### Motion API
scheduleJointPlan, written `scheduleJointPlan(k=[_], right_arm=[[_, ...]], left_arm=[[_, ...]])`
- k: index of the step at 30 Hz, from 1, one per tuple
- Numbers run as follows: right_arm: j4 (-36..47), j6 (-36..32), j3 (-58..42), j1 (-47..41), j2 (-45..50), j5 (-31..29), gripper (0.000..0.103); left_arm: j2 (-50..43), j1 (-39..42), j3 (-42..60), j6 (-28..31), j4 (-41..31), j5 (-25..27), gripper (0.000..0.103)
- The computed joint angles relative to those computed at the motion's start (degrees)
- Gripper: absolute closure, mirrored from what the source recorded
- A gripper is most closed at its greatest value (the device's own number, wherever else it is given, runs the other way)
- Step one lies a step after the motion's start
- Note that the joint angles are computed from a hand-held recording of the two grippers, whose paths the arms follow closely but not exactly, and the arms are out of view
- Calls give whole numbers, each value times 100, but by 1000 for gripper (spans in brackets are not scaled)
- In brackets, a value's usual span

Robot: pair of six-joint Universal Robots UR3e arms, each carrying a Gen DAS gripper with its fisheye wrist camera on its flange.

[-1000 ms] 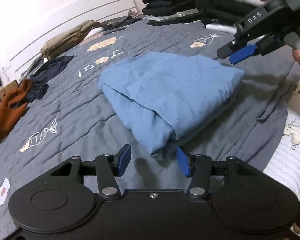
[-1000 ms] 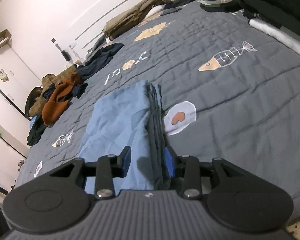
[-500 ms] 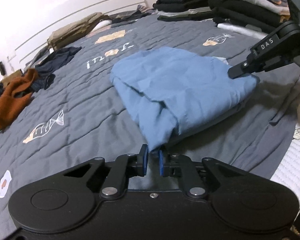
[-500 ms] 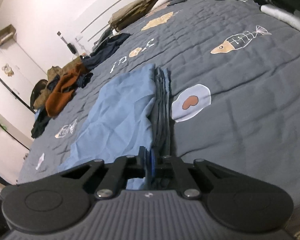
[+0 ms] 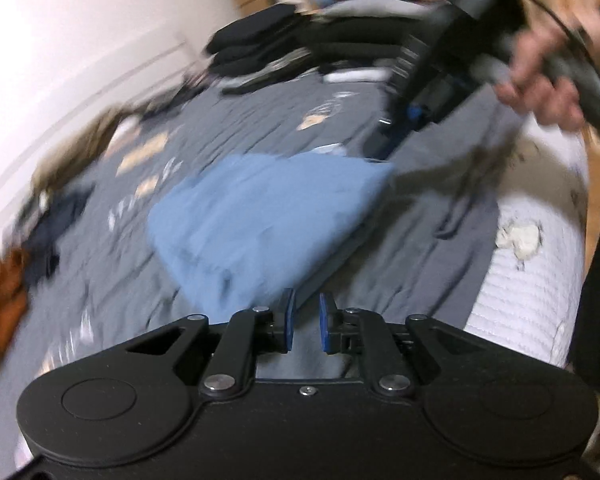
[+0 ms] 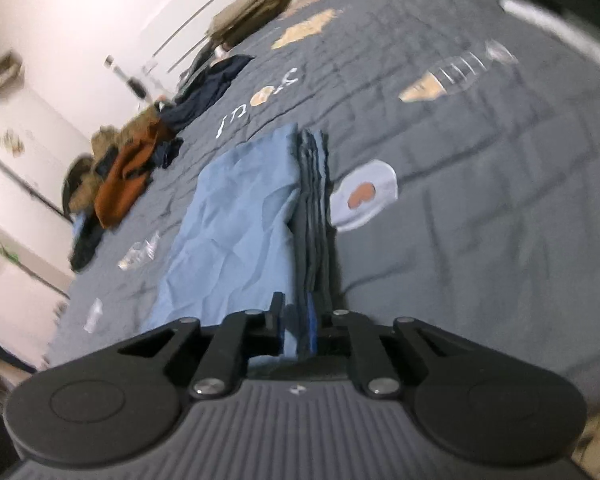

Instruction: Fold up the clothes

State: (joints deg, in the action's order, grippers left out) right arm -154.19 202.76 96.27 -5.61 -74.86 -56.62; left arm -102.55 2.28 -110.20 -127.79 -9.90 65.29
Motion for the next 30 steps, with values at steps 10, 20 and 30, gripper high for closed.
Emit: scheduleJointPlan(k=[10, 20, 30], right_arm=[[-2376, 2493, 2257, -682, -499, 1095, 84], [-1568, 1845, 1575, -105, -115, 963, 75], [-2003, 2342, 1319, 156, 280, 386, 67]], left_arm=[[-955, -702, 269, 932, 1047, 545, 90], [-1583, -890, 831, 1238, 1177, 874, 90], [-1828, -864, 953, 1254, 1390, 874, 89]])
